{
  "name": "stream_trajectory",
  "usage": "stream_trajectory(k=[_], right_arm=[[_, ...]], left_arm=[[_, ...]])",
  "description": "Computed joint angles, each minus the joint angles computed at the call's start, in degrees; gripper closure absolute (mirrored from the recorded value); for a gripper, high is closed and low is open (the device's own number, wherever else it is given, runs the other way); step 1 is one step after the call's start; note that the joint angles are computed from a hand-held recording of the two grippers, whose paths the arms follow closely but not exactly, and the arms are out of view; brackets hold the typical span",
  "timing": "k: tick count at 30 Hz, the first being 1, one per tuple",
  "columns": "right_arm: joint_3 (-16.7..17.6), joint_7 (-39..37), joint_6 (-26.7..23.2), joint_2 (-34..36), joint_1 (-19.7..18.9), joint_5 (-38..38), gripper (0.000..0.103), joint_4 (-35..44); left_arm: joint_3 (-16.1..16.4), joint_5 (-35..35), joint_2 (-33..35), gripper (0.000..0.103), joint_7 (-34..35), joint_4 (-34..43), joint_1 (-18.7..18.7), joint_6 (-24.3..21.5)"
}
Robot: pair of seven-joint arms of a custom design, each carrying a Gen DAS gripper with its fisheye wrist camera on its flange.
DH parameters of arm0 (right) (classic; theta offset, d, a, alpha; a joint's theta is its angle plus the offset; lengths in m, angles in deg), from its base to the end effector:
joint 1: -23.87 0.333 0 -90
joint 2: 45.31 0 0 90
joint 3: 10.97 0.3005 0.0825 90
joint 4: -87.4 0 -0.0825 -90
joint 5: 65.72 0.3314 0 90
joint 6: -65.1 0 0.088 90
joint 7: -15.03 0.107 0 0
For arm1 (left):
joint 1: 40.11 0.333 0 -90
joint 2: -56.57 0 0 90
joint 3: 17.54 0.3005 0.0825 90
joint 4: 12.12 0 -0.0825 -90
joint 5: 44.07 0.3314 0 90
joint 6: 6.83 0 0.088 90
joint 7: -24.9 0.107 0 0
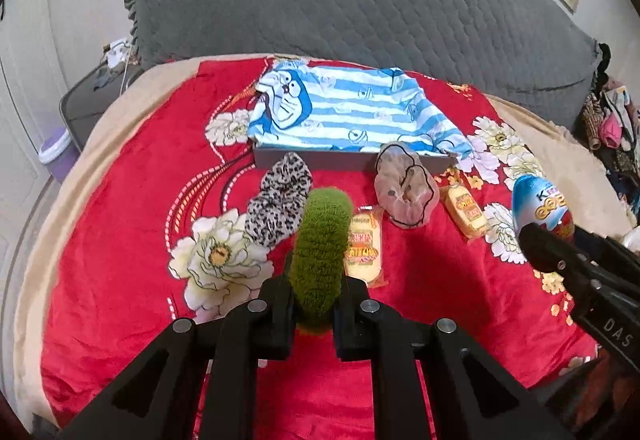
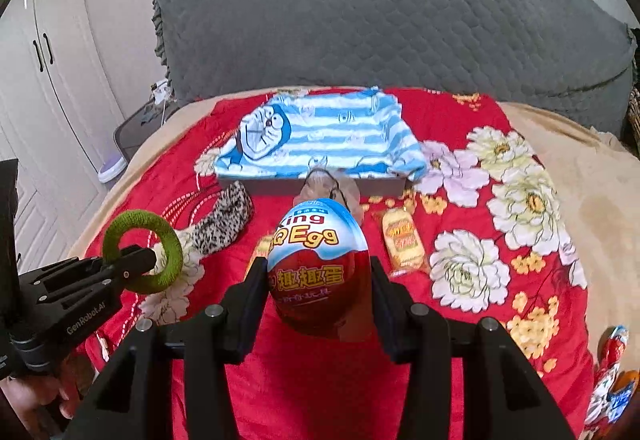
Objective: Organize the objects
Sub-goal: 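Carry the green ring in the left tool while the right tool carries the egg over the striped shirt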
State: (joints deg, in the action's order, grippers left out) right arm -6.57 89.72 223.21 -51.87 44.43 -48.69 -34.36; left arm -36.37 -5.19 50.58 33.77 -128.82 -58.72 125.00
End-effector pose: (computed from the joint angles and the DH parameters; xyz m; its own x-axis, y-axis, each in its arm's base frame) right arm 0.4752 0.2095 0.5543 0.4814 -0.8731 -0.0769 -0.6570 -0.3015 -0.6910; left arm 0.4120 -0.3062 0.5342 0.3390 -0.9348 0.1062 -0.6997 -0.3260 -0.6358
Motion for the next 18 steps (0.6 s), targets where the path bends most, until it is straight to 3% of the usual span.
stream_trajectory(k=[18], right_arm=[[0.42, -2.58, 2.45, 3.93, 0.07, 3.2, 0.055, 7.19]], left_arm=[[1.51, 3.12, 3.54, 0.089, 2.44, 8.12, 0.04, -3.41]])
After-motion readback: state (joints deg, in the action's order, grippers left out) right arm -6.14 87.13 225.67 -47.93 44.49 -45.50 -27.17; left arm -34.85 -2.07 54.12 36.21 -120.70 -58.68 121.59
